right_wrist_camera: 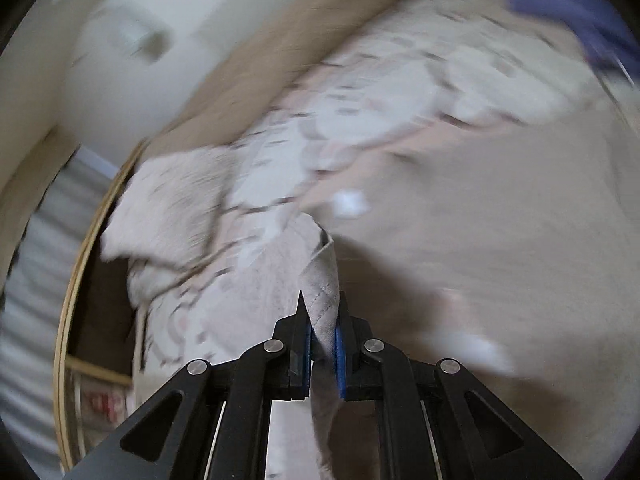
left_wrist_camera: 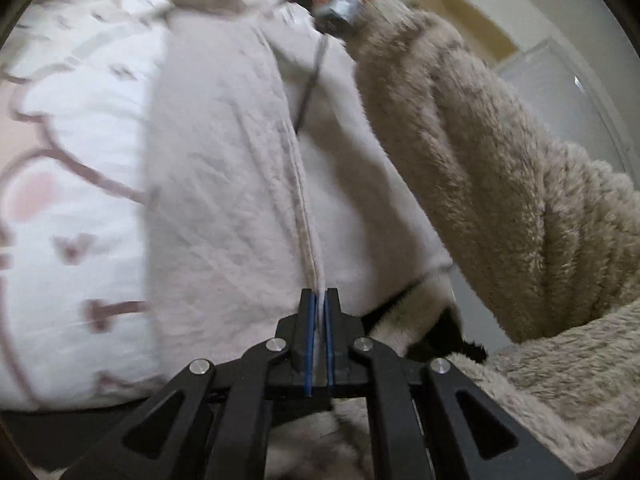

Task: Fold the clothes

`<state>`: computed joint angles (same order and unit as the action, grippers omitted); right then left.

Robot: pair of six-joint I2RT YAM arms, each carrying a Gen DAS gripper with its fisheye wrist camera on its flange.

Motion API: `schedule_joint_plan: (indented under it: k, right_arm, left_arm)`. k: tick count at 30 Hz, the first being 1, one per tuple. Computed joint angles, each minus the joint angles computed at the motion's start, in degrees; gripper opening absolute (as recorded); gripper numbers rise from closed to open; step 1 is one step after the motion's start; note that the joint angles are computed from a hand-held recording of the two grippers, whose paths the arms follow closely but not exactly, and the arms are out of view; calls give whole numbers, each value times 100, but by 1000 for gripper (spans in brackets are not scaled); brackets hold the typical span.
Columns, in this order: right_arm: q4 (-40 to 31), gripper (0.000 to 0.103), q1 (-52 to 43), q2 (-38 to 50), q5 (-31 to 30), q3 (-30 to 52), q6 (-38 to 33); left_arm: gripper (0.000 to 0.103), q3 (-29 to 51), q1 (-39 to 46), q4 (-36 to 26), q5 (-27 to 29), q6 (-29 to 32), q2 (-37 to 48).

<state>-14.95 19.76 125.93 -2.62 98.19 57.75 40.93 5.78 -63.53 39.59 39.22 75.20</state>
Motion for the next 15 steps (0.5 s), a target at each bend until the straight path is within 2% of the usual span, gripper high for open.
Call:
schedule_joint_plan:
  k: [2,5,6,7,9,10,11,13,15]
  right_arm:
    - [647,10,-205,-12,-141,-969,424]
    - [2824,8,-335,46,-502,-2503,1019]
    - [3191,8,-342,28,-559,-2705,1083]
    - [3526,8,-346,7,-608,-2883,1137]
    - [3302,10,-367,-39,-828,-2770,1067]
    - [3130,20,-388,-99,-982,-2707,1013]
    - [3144,49,-399,-221,-1124,-2757,935]
    - [3245,93,-414,-636,-1367,-3028,687]
    - [3164,95,-394,-1218,-1535,-3328,286]
  left_arm:
    - [6,-97,-574,371,-238,-456,173]
    - [8,-50,-793,508,-467,-708,445]
    - [12,5,-723,443,-470,-682,537]
    - [17,72,-588,344,-447,-632,616]
    - [47,206,-214,100,-345,-471,634]
    - [51,277,-27,-22,-291,-390,637]
    - [52,366,169,-194,-200,-260,641]
    - [54,603,599,-703,77,153,678]
    - [60,870,935,-1100,296,553,772]
